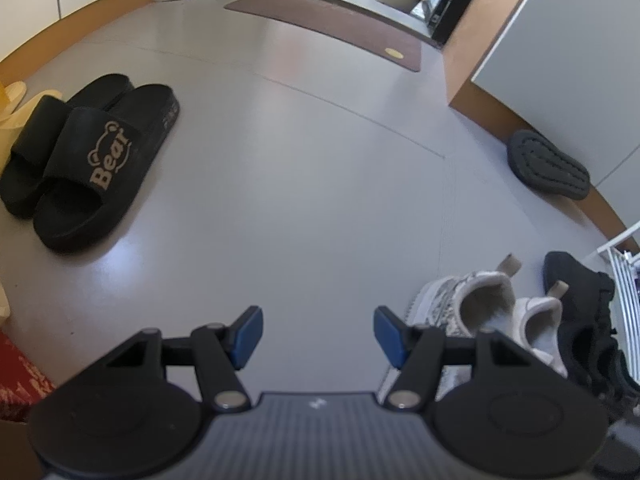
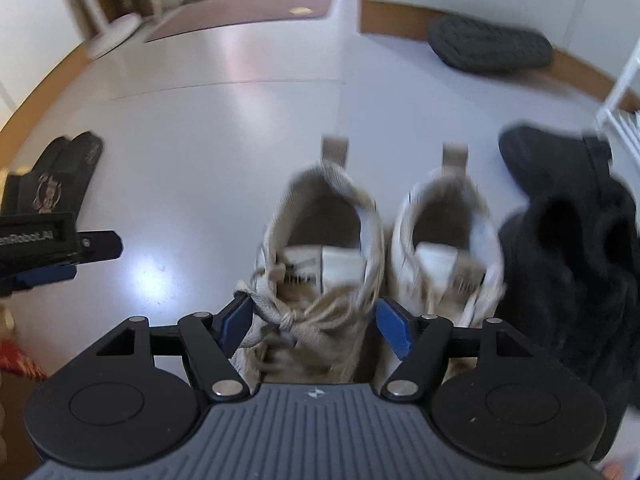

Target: Organize scattered shoes

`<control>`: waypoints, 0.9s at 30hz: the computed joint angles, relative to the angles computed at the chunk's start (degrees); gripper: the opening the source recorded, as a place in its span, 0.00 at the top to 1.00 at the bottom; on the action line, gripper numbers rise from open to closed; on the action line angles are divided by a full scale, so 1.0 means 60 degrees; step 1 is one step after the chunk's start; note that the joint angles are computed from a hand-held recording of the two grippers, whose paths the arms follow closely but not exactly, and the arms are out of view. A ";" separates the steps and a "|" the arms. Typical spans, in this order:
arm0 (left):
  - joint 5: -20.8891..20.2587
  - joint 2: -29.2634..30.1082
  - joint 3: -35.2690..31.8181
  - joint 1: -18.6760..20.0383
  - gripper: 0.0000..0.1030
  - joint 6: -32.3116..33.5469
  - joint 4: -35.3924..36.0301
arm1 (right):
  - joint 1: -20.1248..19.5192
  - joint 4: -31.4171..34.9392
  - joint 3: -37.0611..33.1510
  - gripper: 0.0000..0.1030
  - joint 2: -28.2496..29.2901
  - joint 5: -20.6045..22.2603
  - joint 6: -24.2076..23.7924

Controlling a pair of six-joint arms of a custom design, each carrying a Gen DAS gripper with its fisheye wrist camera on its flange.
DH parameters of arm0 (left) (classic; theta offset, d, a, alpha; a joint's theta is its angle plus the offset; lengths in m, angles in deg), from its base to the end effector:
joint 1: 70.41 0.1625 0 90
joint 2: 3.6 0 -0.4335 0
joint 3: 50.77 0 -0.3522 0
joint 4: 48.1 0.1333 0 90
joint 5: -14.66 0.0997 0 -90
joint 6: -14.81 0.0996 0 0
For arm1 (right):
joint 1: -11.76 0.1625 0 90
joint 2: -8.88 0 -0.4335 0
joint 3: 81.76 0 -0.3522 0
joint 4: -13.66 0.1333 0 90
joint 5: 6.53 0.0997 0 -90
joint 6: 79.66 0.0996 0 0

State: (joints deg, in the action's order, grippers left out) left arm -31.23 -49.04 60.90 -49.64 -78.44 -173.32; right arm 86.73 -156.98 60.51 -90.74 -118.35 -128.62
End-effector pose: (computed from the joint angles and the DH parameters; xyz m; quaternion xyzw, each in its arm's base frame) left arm -0.3907 -0.3649 0.0364 -0.0877 0.8944 -0.3199 0.3000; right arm 0.0095 -0.3360 0.3398 0.2120 -0.9060 0.1762 0.3211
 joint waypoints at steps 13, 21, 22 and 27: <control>-0.0052 0.0856 -0.0593 -0.0234 0.37 0.0950 -0.0811 | 0.0148 0.3674 -0.2047 0.29 -0.0863 0.0185 -0.2410; -0.0011 0.1499 -0.1429 -0.0195 0.37 0.1979 -0.0926 | -0.0997 0.5278 -0.2871 0.23 -0.1686 0.1431 -0.3417; -0.0020 0.1612 -0.1584 -0.0187 0.37 0.2167 -0.0925 | -0.1178 0.5442 -0.2966 0.23 -0.1748 0.1589 -0.3487; -0.0055 0.2282 -0.2595 -0.0156 0.37 0.2939 -0.0613 | -0.2117 0.6094 -0.3396 0.23 -0.1933 0.2367 -0.3631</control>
